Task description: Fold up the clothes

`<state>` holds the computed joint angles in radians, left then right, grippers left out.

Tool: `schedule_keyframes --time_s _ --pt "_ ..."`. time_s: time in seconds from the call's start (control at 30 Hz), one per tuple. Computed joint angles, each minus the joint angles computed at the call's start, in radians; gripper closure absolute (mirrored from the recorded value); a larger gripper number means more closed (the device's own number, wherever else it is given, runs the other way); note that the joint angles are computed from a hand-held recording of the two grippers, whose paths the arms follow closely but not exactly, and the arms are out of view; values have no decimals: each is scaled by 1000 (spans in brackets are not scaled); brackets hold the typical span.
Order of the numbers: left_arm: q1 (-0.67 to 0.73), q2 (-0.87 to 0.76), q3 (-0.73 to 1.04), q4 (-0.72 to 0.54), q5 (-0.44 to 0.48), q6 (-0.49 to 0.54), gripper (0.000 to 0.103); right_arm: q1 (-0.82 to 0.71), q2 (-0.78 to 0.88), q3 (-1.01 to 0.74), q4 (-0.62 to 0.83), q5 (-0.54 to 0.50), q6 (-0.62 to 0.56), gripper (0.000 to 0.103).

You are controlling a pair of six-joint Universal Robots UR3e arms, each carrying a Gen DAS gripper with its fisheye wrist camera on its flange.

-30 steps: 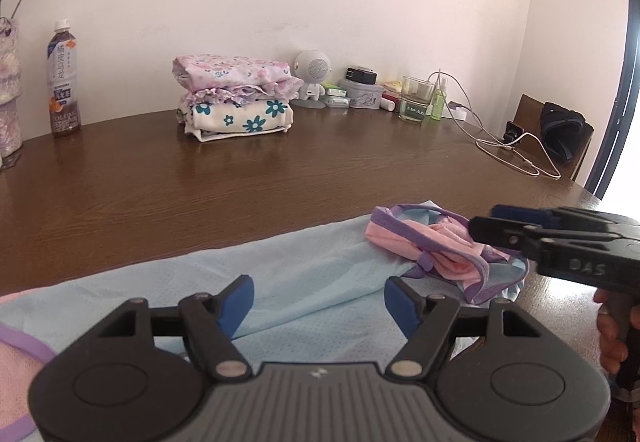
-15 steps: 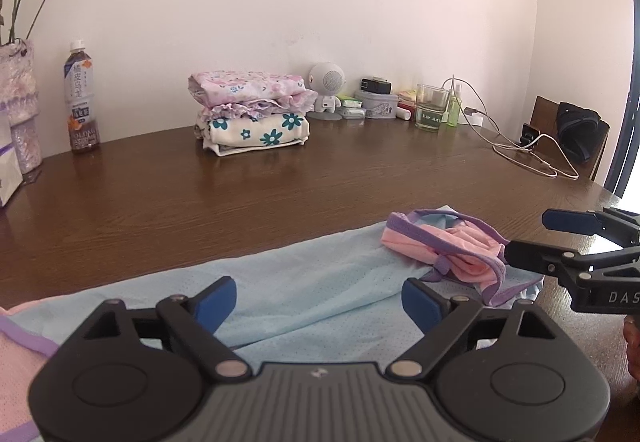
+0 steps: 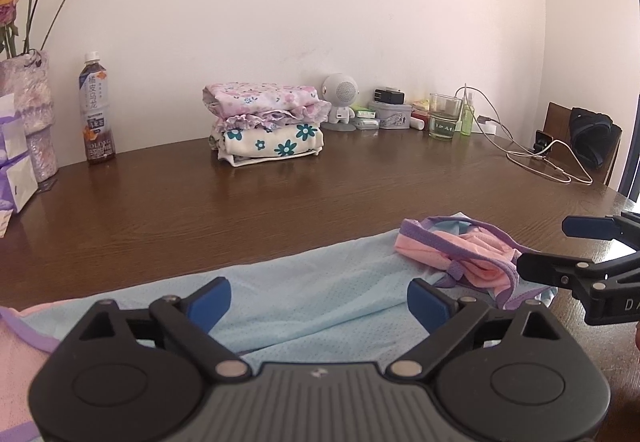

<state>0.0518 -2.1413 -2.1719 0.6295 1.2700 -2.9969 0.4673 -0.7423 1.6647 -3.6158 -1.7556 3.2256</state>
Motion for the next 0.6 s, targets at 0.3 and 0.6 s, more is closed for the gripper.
schedule_keyframes --time_s 0.3,0.6 --pt "-7 1 6 -14 14 1 4 2 1 -3 2 -3 -2 0" --pt "-10 1 5 -19 15 7 4 13 7 -13 4 -23 -18 0"
